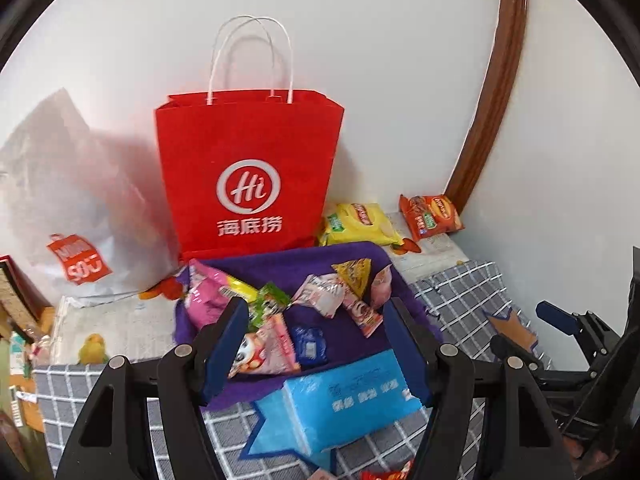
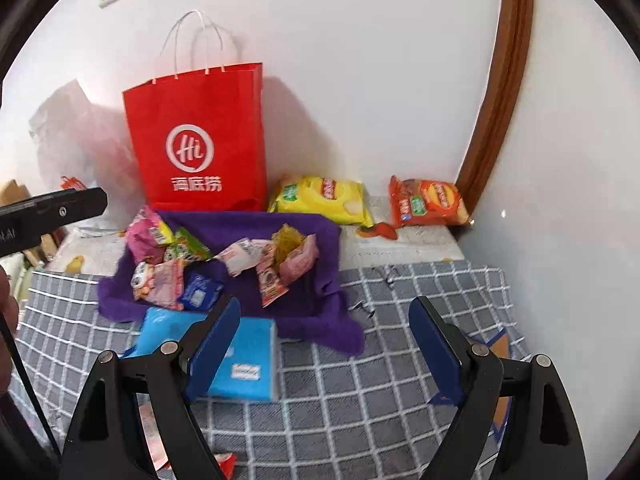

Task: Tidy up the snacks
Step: 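Withdraw both grippers from the towel back toward the remaining packets, then grasp the red candy packet with the right gripper while the left approaches the beige biscuit packet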

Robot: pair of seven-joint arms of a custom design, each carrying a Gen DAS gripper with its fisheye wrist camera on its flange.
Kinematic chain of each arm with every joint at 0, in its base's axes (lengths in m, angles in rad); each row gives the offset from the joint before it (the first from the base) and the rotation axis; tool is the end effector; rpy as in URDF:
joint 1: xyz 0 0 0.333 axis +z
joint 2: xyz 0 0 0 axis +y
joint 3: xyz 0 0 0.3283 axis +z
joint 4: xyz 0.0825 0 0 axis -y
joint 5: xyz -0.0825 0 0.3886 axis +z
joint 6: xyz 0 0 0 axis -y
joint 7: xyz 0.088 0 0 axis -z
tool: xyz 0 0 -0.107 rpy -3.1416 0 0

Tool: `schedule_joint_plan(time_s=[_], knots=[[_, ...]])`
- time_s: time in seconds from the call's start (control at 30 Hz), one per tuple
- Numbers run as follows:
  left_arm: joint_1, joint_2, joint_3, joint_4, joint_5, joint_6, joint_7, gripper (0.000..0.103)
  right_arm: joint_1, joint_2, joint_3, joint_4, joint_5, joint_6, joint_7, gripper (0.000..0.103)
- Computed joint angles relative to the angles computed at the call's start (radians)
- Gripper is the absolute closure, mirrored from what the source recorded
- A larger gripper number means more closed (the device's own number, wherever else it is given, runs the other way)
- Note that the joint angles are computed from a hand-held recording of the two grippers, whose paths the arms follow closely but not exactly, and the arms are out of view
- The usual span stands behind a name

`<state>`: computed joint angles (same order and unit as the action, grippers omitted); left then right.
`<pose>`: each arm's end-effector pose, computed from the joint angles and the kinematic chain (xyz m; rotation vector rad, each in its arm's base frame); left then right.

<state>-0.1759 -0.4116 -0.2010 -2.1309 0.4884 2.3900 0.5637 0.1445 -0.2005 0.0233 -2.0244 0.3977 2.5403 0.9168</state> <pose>0.4403 -0.1895 0.6586 -2.0289 1.3873 -0.7618 0.5416 0.0882 0.6299 -2.1443 1.1623 -0.5595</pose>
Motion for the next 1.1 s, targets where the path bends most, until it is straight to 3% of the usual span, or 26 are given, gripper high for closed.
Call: schedule_joint_plan(time_s=[0.2, 0.33, 0.5, 0.77, 0.97, 1.1], knots=[[-0.015, -0.091, -0.023, -0.058, -0.006, -0.094, -0.032, 0.035, -0.002, -0.057, -0.003, -0.062, 0.013, -0.042, 0.002, 0.017], [-0.041, -0.148, -0.028, -0.114, -0.008, -0.106, -0.038, 0.035, 0.013, -0.107, -0.016, -0.126, 0.074, -0.058, -0.046, 0.017], [-0.058, -0.190, -0.065, -0.156, 0.010, -0.194, -0.088, 0.035, 0.028, -0.165, -0.027, -0.205, 0.130, -0.083, -0.120, 0.017], [-0.111, -0.291, -0.029, -0.295, -0.065, -0.175, -0.174, 0.035, 0.044, -0.241, -0.020, -0.351, 0.152, -0.087, -0.225, 0.019], [-0.136, -0.342, -0.026, -0.357, -0.088, -0.180, -0.226, 0.035, 0.028, -0.228, -0.001, -0.405, 0.140, -0.124, -0.197, 0.029], [-0.154, -0.352, -0.022, -0.384, -0.103, -0.190, -0.233, 0.035, 0.028, -0.205, 0.006, -0.419, 0.133, -0.133, -0.171, 0.030]])
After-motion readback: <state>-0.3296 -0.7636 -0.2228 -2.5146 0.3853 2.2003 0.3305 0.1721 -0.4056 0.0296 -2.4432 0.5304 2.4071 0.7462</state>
